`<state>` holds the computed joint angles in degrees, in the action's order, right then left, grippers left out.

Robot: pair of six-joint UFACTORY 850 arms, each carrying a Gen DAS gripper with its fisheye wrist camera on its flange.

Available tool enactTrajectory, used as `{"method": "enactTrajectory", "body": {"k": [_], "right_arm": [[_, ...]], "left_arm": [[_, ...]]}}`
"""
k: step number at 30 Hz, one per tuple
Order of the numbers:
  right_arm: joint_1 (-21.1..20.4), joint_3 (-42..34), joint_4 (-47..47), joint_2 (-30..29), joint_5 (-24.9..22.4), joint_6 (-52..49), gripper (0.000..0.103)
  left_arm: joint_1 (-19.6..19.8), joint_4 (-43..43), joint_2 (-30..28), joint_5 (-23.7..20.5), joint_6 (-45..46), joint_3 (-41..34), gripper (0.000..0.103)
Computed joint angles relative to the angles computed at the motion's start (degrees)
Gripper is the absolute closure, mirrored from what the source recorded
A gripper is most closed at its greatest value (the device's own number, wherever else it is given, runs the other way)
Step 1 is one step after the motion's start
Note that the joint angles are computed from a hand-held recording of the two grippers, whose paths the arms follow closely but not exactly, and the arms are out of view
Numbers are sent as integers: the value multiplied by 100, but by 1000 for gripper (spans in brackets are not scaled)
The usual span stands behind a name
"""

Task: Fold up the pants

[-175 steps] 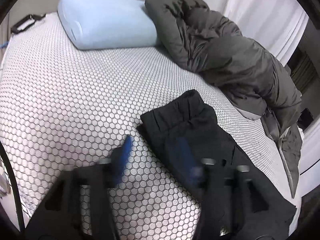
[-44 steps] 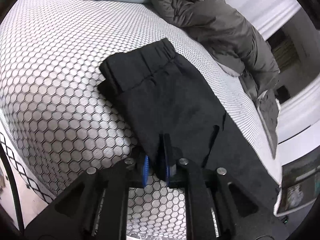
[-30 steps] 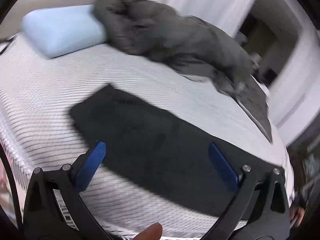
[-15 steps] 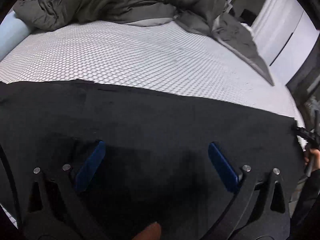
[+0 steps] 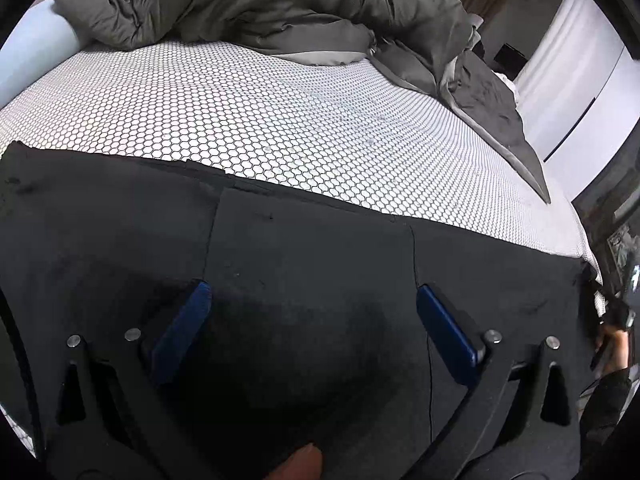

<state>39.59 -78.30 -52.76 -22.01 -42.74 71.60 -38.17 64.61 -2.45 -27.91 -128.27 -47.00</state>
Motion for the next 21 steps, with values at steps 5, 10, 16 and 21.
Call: {"method": "enactTrajectory", "body": {"k": [5, 10, 16, 21], "right_arm": [[260, -177, -135, -11, -341, -48, 17], [624, 227, -367, 558, 618, 317, 5], [828, -177, 1847, -14, 1558, -2265, 5], [827, -659, 2376, -533, 1222, -2968, 5]], "left_arm": [[-107, -241, -52, -335, 405, -154, 1], [-171, -597, -181, -524, 1056, -303, 1], [-414, -824, 135, -1659, 1650, -248, 1], [46, -1591, 818, -2400, 2251, 334, 22]]}}
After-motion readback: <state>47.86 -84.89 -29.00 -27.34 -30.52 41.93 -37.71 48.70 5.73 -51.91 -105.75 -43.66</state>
